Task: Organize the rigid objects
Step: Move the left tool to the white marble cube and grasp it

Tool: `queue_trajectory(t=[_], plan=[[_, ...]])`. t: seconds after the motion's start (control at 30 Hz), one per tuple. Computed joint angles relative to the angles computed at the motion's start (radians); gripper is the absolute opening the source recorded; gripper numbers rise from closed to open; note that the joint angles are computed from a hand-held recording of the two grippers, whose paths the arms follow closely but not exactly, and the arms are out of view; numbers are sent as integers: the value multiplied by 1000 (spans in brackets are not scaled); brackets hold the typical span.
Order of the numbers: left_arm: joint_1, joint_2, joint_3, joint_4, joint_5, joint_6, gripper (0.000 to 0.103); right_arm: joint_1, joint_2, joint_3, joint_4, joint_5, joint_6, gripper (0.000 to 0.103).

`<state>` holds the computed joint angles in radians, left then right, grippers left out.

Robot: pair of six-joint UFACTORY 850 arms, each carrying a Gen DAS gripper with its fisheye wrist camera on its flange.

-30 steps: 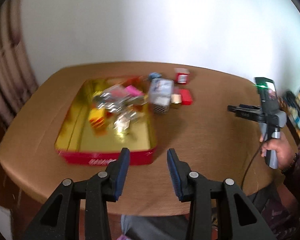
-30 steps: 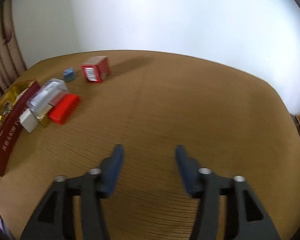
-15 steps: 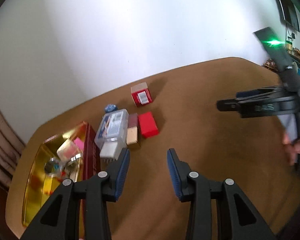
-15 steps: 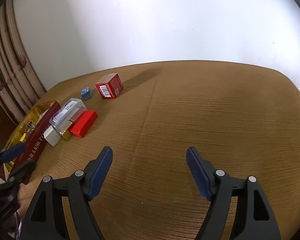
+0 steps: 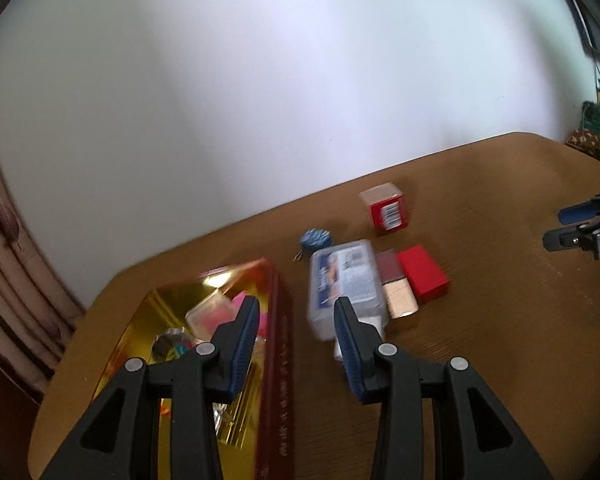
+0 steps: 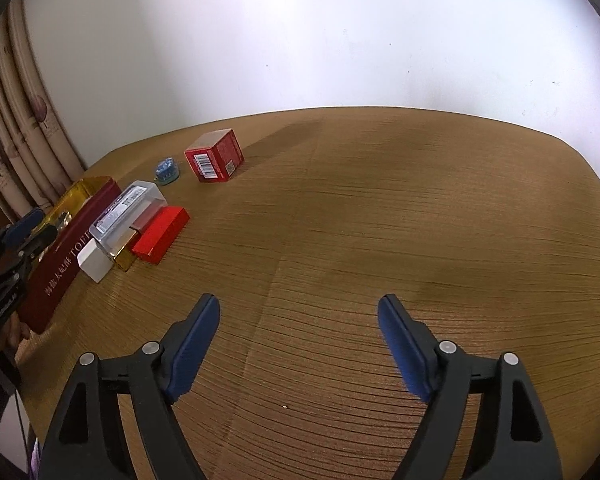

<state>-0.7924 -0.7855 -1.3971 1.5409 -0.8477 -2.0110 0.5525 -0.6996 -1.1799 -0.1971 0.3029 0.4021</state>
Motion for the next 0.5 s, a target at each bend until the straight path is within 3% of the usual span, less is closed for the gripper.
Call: queue_trajectory(t=[0.17,0.33,0.5], plan=[[64,74,69,60,302,-46,39,2,-9,-5,-2,-6,0,79],[141,96,70,-115,561,-9,39,-1,-10,4,-35,18,29,79],[137,62,15,-347,563,244,39,-5,-9,6,-92,24,76,79]])
